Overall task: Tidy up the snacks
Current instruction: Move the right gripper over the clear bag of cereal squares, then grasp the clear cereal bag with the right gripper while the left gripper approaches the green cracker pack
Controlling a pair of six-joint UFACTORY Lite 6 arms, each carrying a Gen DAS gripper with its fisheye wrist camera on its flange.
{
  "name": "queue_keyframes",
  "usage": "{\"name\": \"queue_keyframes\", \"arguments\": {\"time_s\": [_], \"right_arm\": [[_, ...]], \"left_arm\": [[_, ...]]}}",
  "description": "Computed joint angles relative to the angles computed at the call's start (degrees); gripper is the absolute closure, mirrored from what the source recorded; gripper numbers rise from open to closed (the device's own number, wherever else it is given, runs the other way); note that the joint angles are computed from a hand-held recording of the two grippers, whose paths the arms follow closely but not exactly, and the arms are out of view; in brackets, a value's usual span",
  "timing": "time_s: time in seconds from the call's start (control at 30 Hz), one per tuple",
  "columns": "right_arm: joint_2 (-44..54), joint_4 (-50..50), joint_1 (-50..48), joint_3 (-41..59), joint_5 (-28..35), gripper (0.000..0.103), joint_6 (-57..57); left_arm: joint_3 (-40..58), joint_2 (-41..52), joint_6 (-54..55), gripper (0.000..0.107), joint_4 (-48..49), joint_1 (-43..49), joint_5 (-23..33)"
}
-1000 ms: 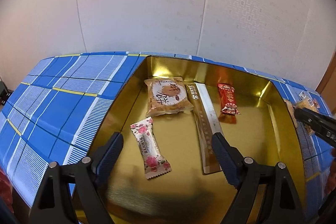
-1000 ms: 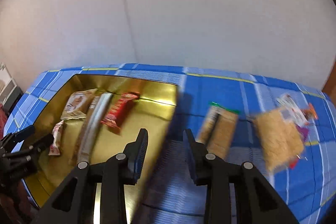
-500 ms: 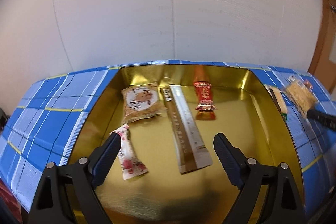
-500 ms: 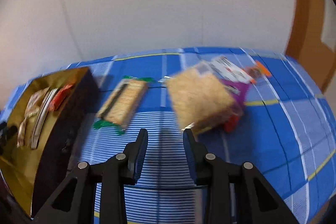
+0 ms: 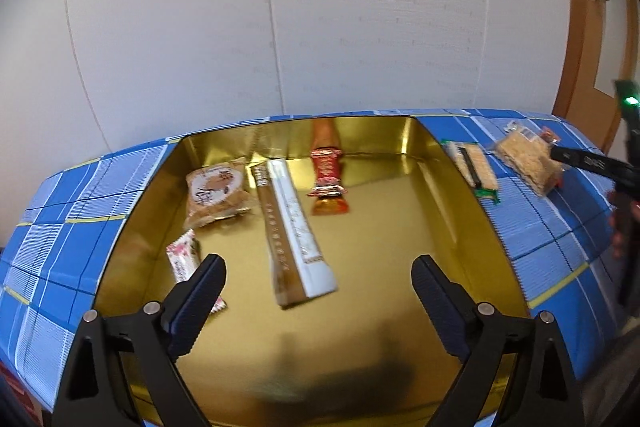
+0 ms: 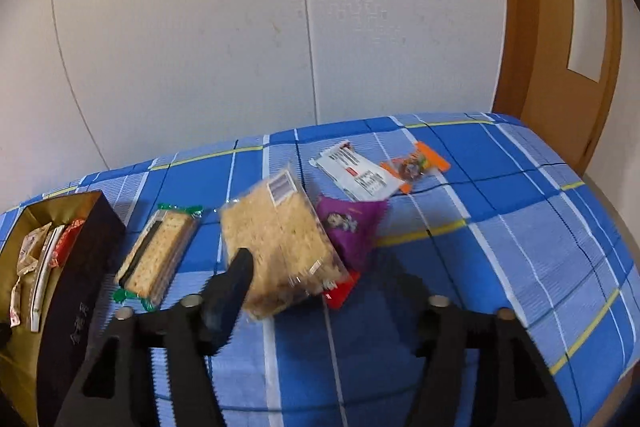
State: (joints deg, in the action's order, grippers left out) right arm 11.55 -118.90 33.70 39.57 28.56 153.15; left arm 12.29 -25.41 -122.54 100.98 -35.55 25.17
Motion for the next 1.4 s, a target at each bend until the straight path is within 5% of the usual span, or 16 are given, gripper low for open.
{"name": "queue_keyframes", "arguments": {"time_s": [0.33,0.47,0.53,0.7,1.03,1.4], "right_arm": [[14.0,7.4,3.2,14.6,1.9,0.017,-19.9],[18.2,15.7,3.5,19.2,0.3,0.018,-29.9],[19.5,19.0,2.9,20.4,-0.8,0.027,-33.6],[14.6,12.0,0.7,14.8,-6.5,0.028,-25.7],[0.1,15.9,0.0,0.0,-13.6,0.028,-24.5],[-5.7,3.7,-3.3,-6.8,-12.9,0.025,-14.0]], "left_arm": [[1.1,-1.3,7.5,0.011,-15.7,-12.3,5.1],[3.7,0.5,8.7,0.011,-18.4,-16.3,7.6],[5.7,2.3,8.9,0.011,-19.2,-17.8,8.3],[10.1,5.8,9.6,0.011,-20.5,-20.2,8.4],[24.3,20.4,14.3,0.011,-24.0,-23.5,8.7],[40.8,34.2,26.1,0.011,-33.5,-19.5,5.6]]}}
